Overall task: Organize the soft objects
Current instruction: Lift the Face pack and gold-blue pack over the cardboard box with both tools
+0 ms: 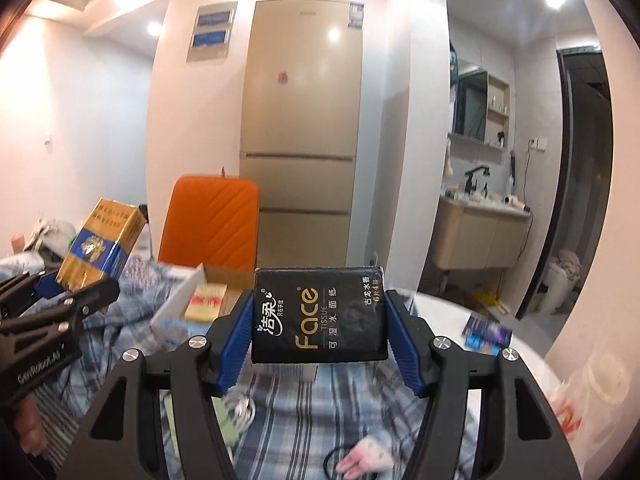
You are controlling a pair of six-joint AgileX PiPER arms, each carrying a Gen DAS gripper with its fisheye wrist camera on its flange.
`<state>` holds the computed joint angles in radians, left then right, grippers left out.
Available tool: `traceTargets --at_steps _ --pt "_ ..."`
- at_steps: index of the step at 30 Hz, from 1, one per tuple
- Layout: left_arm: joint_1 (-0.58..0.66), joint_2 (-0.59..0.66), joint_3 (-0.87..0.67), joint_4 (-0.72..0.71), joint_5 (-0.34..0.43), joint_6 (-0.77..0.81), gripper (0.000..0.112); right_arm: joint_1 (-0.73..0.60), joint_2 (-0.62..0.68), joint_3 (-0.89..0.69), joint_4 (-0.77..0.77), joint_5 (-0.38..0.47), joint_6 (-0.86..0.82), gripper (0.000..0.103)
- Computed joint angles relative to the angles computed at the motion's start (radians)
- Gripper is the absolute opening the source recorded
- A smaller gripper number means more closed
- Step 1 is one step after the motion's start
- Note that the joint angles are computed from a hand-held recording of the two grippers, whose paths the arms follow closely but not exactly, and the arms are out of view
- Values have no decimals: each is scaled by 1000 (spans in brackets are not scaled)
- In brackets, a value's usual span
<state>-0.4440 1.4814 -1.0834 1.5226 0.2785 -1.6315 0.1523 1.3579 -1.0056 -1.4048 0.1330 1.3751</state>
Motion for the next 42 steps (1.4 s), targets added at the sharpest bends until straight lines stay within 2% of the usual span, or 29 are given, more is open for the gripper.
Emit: traceTargets --at_steps 3,5,7,9,13,14,16,17,19,23,26,29,31,34,36,42 --pt "-7 12 -55 -30 21 51 46 11 17 -74 155 37 -155 65" --pt "2 25 -109 -158 17 166 47 25 35 -132 214 75 -210 65" --pt "10 48 -172 -288 23 294 47 40 56 -186 229 106 -234 65" --pt "6 67 -217 -296 53 304 47 54 71 -228 218 121 -240 65" --pt "17 108 -314 -391 60 417 47 78 107 -315 199 152 -245 65" --pt "20 114 -332 -400 64 433 47 88 126 -354 226 177 -280 65" --pt "28 127 -372 -421 71 466 47 127 164 -428 238 281 -316 65" --pt "33 130 -388 -426 69 470 47 132 179 -457 267 296 -350 65" --pt "44 150 -440 -490 81 544 47 116 195 -498 390 268 -450 65" --pt "65 204 -539 -632 104 686 47 93 255 -597 578 271 -603 65" --pt "86 256 -614 -815 128 865 47 72 308 -669 709 271 -712 65" --pt "109 314 -681 -995 162 1032 47 60 371 -708 704 267 -703 65" --pt "114 354 -701 -1017 178 1062 47 41 412 -720 785 251 -760 65" --pt "124 417 -745 -1059 212 1098 47 18 491 -791 982 280 -933 65" --pt "122 456 -774 -1033 240 1088 47 9 526 -806 1052 280 -994 65" --pt "150 568 -902 -1174 334 1211 47 4 624 -858 1134 322 -1084 65"
